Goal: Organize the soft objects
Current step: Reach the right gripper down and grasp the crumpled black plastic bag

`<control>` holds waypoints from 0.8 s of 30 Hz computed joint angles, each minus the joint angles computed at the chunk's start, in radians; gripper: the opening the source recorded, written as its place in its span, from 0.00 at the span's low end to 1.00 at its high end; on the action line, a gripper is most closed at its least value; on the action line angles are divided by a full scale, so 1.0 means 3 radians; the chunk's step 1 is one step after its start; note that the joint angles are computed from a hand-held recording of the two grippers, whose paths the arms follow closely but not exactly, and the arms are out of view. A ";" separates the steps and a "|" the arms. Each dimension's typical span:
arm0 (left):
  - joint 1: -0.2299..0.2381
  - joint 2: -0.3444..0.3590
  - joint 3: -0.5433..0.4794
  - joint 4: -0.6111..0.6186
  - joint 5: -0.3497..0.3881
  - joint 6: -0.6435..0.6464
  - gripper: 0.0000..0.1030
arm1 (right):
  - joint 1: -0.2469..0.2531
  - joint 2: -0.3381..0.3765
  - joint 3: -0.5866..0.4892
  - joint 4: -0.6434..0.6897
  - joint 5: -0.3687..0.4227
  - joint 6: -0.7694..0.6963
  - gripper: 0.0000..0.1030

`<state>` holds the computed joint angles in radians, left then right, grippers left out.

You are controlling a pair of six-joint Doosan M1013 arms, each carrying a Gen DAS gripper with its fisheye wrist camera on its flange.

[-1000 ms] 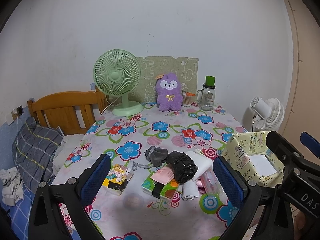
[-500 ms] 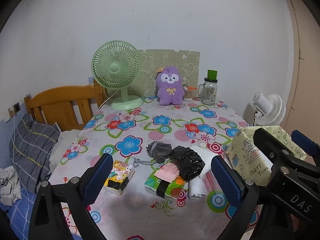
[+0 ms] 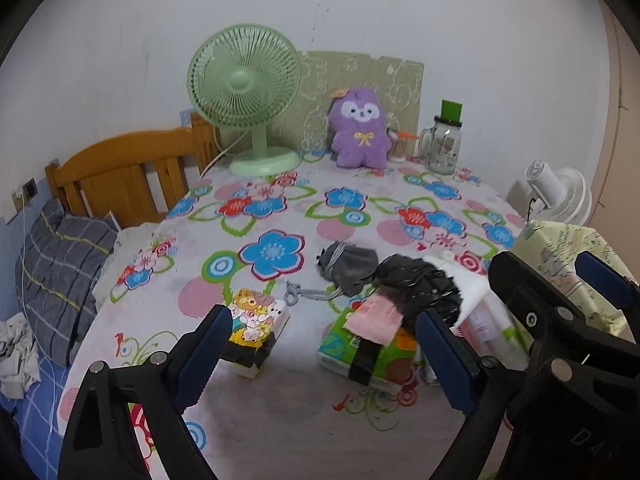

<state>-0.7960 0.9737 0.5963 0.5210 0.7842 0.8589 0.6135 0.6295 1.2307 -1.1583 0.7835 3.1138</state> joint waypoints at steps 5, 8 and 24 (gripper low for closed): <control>0.0041 0.0116 -0.0191 -0.0184 0.0144 0.0175 0.91 | -0.0031 0.0111 -0.0159 0.0224 -0.0036 -0.0254 0.93; 0.0063 0.0196 -0.0325 -0.0269 0.0257 0.0260 0.91 | -0.0047 0.0181 -0.0264 0.0377 -0.0041 -0.0433 0.91; 0.0166 0.0657 -0.1160 -0.0524 0.0885 0.0429 0.90 | -0.0182 0.0492 -0.0714 0.1123 -0.0034 -0.1129 0.80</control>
<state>-0.7462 1.1710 0.2482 0.3638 1.0497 0.9877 0.5589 0.7770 1.0164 -0.8215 0.7734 2.7752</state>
